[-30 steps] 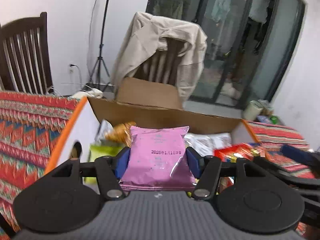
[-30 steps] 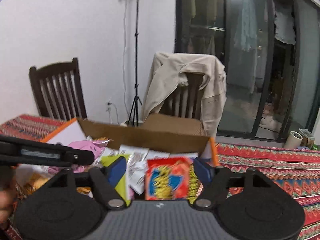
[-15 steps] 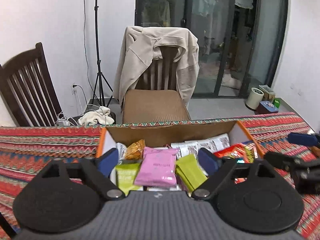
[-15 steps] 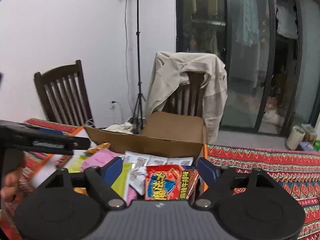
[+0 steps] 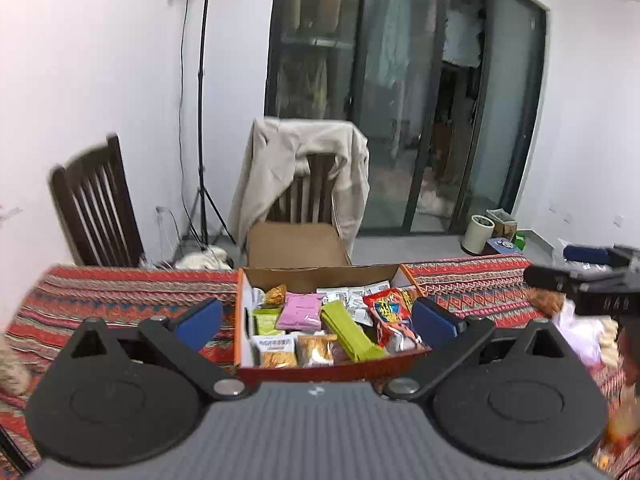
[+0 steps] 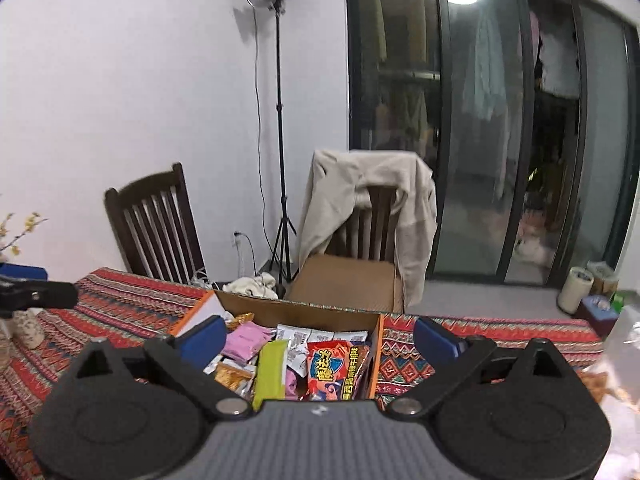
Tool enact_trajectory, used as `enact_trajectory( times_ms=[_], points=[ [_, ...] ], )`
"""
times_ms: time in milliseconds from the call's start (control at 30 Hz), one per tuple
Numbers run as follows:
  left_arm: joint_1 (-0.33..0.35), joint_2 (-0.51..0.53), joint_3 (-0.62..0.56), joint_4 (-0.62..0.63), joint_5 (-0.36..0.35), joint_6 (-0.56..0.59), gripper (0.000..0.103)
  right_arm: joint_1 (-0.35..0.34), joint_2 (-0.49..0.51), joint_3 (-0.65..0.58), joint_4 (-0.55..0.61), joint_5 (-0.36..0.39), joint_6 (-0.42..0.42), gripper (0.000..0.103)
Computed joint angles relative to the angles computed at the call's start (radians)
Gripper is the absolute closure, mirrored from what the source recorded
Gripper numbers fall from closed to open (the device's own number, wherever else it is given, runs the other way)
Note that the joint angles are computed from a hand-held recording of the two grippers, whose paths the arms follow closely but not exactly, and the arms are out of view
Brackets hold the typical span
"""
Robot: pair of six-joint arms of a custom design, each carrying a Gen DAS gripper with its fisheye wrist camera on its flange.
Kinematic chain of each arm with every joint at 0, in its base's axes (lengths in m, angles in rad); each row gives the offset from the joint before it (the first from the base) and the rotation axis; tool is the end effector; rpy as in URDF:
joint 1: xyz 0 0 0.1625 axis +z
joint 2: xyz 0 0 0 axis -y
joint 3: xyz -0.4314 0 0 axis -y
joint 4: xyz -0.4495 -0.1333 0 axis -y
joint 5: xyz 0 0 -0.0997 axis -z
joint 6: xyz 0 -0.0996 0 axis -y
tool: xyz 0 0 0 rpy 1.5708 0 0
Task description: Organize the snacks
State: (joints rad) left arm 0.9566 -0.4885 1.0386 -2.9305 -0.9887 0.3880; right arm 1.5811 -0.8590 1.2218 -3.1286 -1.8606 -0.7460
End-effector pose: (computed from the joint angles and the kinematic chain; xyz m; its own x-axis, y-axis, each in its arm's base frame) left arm -0.3610 -0.8383 0.1448 -0.6938 0.3578 -0.6250 0.7130 0.4628 -0.5267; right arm 0.1134 -0.8263 0.3873 -0.7032 -0.0611 0.7084 -0.6550 0.4432 -0.6120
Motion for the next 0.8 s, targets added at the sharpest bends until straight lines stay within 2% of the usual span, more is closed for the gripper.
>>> enact_trajectory(
  times_ms=[100, 267, 400, 533, 700, 800],
  points=[
    [-0.033, -0.115, 0.23, -0.157, 0.025, 0.041, 0.0, 0.005, -0.107, 0.169, -0.073, 0.029, 0.009, 0.0],
    [-0.084, -0.276, 0.572, -0.41, 0.051, 0.055, 0.0, 0.013, -0.27, 0.458, -0.244, 0.032, -0.021, 0.0],
    [-0.127, -0.376, 0.808, -0.558, 0.097, 0.038, 0.0, -0.002, -0.41, 0.701, -0.348, 0.078, -0.039, 0.0],
    [-0.17, -0.439, 0.996, -0.696, 0.148, 0.015, 0.0, -0.037, -0.522, 0.929, -0.48, 0.139, -0.051, 0.0],
    [-0.211, -0.485, 1.208, -0.898, 0.215, 0.017, 0.0, -0.102, -0.582, 1.165, -0.68, 0.222, -0.058, 0.0],
    [-0.244, -0.466, 1.313, -1.056, 0.302, 0.026, 0.0, -0.18, -0.531, 1.283, -0.91, 0.328, -0.084, 0.0]
  ],
)
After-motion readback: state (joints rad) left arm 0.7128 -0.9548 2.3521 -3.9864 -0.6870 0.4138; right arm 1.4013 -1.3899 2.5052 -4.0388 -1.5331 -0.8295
